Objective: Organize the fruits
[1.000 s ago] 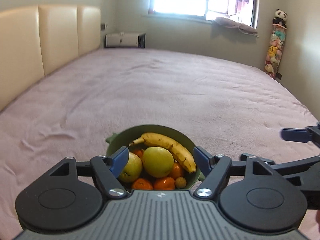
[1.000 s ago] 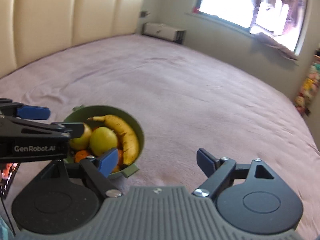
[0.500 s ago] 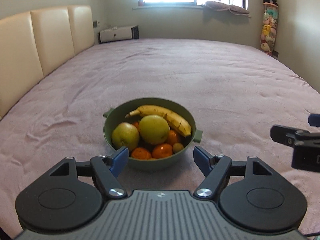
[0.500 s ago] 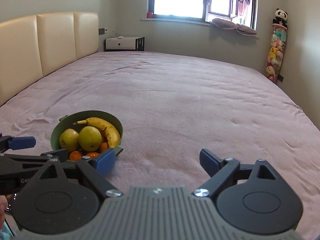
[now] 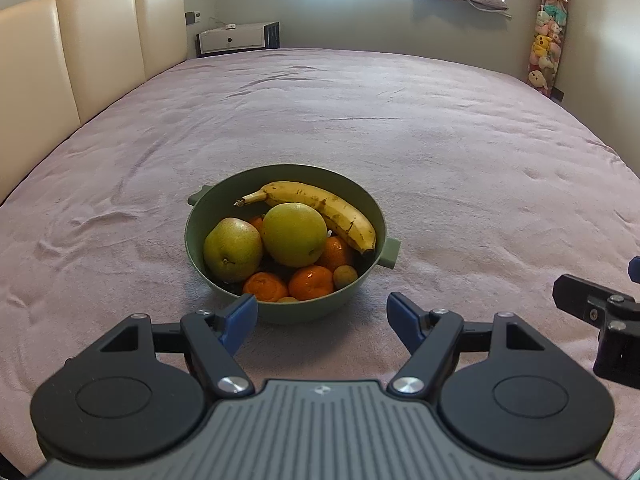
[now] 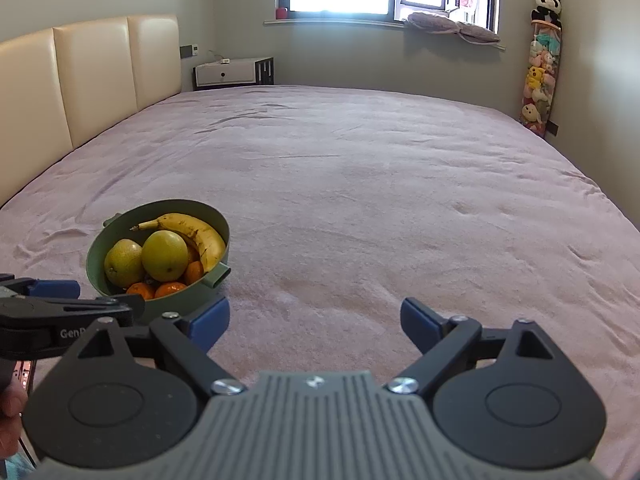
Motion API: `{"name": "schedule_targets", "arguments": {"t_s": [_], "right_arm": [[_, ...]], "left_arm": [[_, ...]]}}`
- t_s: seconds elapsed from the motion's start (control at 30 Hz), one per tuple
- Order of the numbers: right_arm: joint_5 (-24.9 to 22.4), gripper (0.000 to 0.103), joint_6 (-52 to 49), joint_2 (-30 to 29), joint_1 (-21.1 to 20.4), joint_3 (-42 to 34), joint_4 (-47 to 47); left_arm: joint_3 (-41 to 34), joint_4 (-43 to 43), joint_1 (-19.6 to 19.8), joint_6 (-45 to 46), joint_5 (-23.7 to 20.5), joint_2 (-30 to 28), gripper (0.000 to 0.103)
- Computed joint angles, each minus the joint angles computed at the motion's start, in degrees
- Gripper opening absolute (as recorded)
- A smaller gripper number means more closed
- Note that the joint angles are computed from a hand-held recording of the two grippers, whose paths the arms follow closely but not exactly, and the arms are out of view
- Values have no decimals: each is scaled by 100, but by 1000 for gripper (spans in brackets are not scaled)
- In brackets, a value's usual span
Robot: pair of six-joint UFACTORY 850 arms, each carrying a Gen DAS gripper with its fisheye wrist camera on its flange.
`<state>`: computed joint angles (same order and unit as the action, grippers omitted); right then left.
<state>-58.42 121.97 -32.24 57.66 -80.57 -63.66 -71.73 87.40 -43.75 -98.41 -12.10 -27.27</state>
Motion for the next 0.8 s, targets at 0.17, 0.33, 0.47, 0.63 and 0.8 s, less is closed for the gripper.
{"name": "schedule_targets", "arguments": {"t_s": [0.17,0.33,0.47,0.63,0.8], "right_arm": [[65,90,80,-6,-32,19,57],[80,90,33,-66,-40,-38,67],[86,90,31,-89,-41,-53,107],[111,90,18,-114,-46,-71,143],[118,90,24,-123,-43,-75,149]], "left_arm": [[-7,-245,3,236,-16,-6,87],[-23,-383,21,358,-12,-8,87],[-25,-535,24,517,-9,-8,87],[-31,-641,24,624,-18,-8,87],[-30,-686,24,674,-23,-8,87]]}}
